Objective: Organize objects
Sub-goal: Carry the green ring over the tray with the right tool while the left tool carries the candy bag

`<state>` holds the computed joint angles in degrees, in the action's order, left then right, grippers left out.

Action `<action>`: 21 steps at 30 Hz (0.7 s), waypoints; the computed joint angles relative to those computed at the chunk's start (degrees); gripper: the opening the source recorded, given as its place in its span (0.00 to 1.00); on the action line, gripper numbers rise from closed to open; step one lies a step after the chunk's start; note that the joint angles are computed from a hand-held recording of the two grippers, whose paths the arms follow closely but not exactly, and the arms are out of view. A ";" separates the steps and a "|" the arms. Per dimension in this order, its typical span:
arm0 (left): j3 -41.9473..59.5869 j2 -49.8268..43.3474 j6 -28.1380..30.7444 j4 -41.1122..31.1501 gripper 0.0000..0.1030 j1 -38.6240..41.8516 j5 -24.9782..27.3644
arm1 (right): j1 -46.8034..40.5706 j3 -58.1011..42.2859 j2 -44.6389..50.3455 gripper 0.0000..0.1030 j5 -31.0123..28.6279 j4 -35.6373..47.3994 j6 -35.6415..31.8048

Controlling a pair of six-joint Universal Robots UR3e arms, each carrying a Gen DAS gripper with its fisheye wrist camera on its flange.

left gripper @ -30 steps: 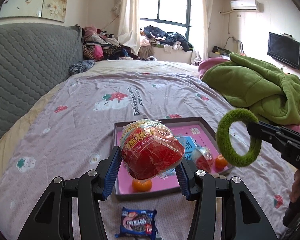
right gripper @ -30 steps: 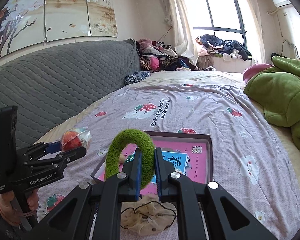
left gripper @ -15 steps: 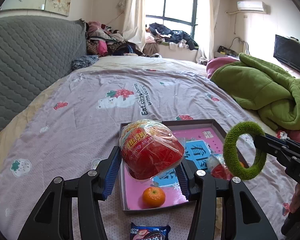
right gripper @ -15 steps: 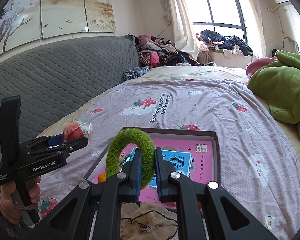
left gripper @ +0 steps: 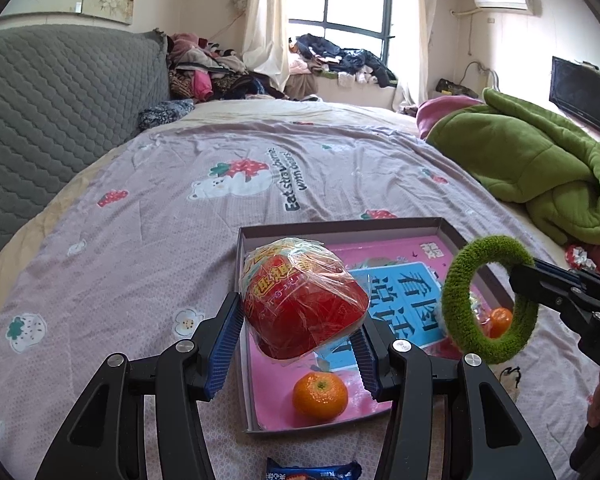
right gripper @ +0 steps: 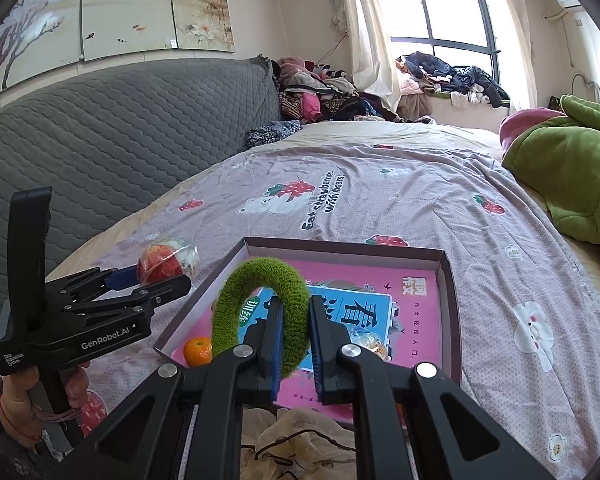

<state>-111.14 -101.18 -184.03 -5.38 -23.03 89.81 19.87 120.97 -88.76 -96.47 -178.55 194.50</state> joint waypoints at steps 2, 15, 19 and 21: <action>0.12 -0.42 -0.03 0.00 0.52 -0.08 0.13 | 0.26 -0.05 0.43 0.12 -0.22 -0.30 -0.15; 1.53 -2.82 0.35 -1.57 0.52 -0.71 0.36 | 2.77 -2.54 5.98 0.12 -3.00 -0.65 -0.59; 2.09 -3.89 0.43 -1.87 0.52 -0.40 0.21 | 2.98 -2.96 7.48 0.12 -3.68 -0.69 -0.67; 2.13 -4.07 0.25 -2.22 0.52 0.00 -0.46 | 2.93 -3.15 8.25 0.12 -3.93 -0.60 -0.63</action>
